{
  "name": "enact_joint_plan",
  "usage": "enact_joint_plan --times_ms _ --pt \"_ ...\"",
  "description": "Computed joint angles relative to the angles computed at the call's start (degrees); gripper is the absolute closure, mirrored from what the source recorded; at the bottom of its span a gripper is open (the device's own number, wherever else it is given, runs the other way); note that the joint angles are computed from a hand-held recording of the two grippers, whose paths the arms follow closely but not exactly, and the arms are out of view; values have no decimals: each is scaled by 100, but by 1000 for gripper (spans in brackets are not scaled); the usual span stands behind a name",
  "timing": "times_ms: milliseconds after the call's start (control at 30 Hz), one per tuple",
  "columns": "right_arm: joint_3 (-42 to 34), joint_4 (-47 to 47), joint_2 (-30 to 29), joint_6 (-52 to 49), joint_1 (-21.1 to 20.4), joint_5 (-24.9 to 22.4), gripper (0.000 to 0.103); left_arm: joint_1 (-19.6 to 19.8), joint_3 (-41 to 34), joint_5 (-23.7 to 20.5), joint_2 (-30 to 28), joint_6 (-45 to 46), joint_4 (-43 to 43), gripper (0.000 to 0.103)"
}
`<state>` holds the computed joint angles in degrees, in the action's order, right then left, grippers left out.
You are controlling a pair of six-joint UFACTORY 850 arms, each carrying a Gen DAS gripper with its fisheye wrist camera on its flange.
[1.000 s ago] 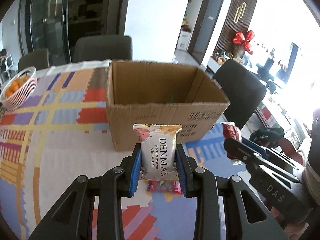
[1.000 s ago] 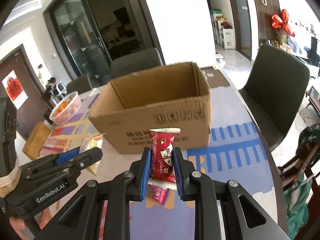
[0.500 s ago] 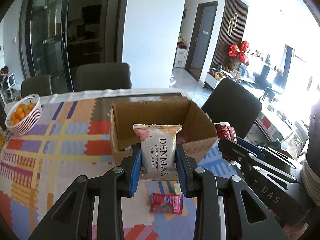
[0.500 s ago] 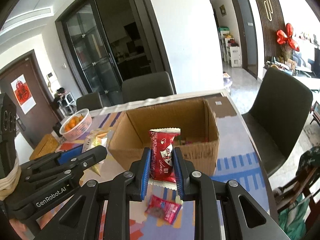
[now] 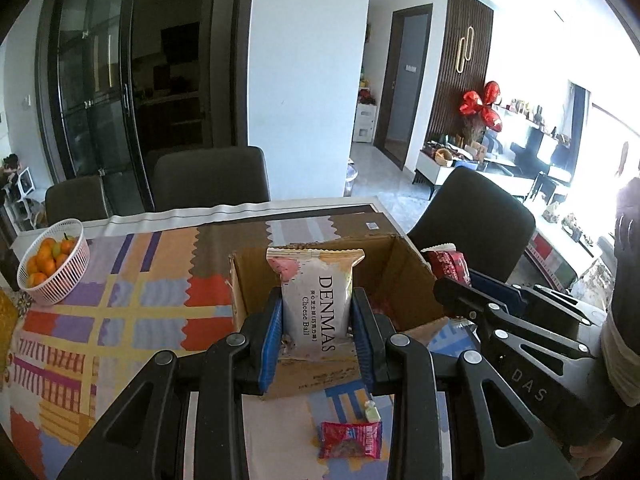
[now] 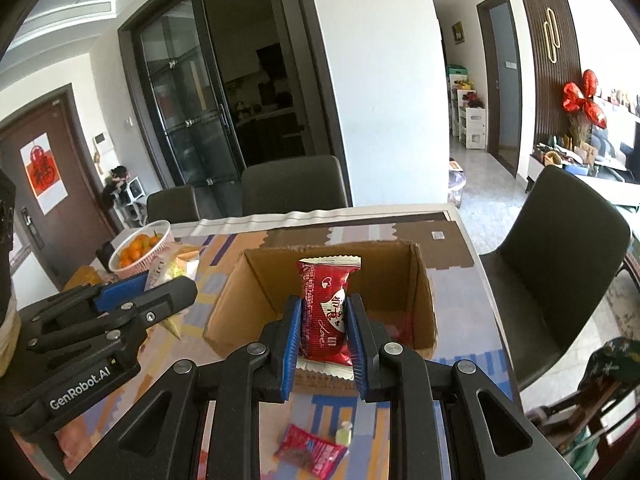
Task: Organize snacks
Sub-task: 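Carry both held snacks over the box and open both grippers, then move both grippers back toward the red hawthorn bag and green candy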
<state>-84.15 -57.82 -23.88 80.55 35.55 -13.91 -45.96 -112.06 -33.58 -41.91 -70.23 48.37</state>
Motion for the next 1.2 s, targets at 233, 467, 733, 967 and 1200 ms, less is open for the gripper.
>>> enact_joint_plan --times_ms 233,467,733,967,1200 --pt "-489 1444 -342 -1639 -105 -97 79 221 -591 -107 -407 847 -841 70" --pt "-1002 2288 -726 -2588 -169 -338 79 338 -1133 -318 -810 1373 -1427 70" --pt "-994 1501 -773 -1835 -166 -411 63 351 -1004 -271 -776 1241 -1389 55" --pt "-239 -29 -246 -233 -86 -183 61 140 -123 39 -261 542 -709 45" --pt "498 -1129 231 907 64 -250 53 -92 530 262 49 109 -354 38"
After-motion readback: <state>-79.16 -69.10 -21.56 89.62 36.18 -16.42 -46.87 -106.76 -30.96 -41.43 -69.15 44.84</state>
